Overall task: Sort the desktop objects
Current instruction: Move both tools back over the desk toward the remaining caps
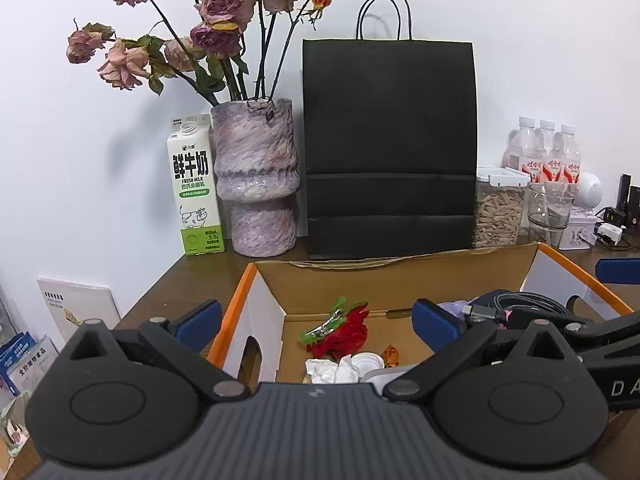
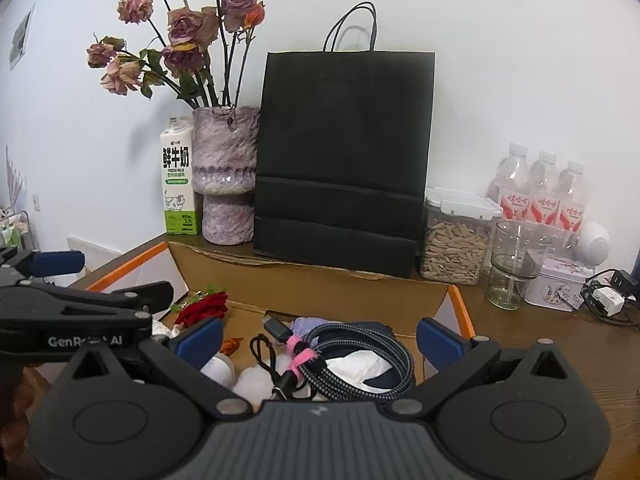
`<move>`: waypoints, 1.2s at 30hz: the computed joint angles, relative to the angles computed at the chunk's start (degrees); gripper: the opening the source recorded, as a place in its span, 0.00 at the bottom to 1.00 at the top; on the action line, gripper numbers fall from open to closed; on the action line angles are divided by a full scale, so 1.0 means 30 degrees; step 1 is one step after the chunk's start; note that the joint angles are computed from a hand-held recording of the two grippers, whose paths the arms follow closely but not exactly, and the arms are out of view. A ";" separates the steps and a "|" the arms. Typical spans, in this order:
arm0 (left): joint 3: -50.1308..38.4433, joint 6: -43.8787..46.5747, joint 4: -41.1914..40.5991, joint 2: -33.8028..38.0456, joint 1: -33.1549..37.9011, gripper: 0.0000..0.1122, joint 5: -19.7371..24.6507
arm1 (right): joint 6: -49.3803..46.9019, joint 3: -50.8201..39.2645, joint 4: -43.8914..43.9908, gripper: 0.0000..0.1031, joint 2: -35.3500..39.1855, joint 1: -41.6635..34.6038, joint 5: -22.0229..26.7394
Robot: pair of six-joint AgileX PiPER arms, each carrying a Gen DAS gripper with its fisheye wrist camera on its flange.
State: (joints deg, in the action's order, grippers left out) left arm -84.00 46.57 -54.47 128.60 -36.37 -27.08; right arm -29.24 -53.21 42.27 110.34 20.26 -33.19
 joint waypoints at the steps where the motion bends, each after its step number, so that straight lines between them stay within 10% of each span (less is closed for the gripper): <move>1: 0.0072 -0.0077 0.0102 -0.0052 -0.0020 0.92 -0.0036 | -0.0056 0.0046 0.0042 1.00 -0.0038 0.0016 -0.0030; 36: 0.8920 -0.5284 0.3153 -0.4010 -0.2958 0.92 -0.2556 | 0.1369 0.8865 0.1149 1.00 -0.4047 0.2398 -0.3909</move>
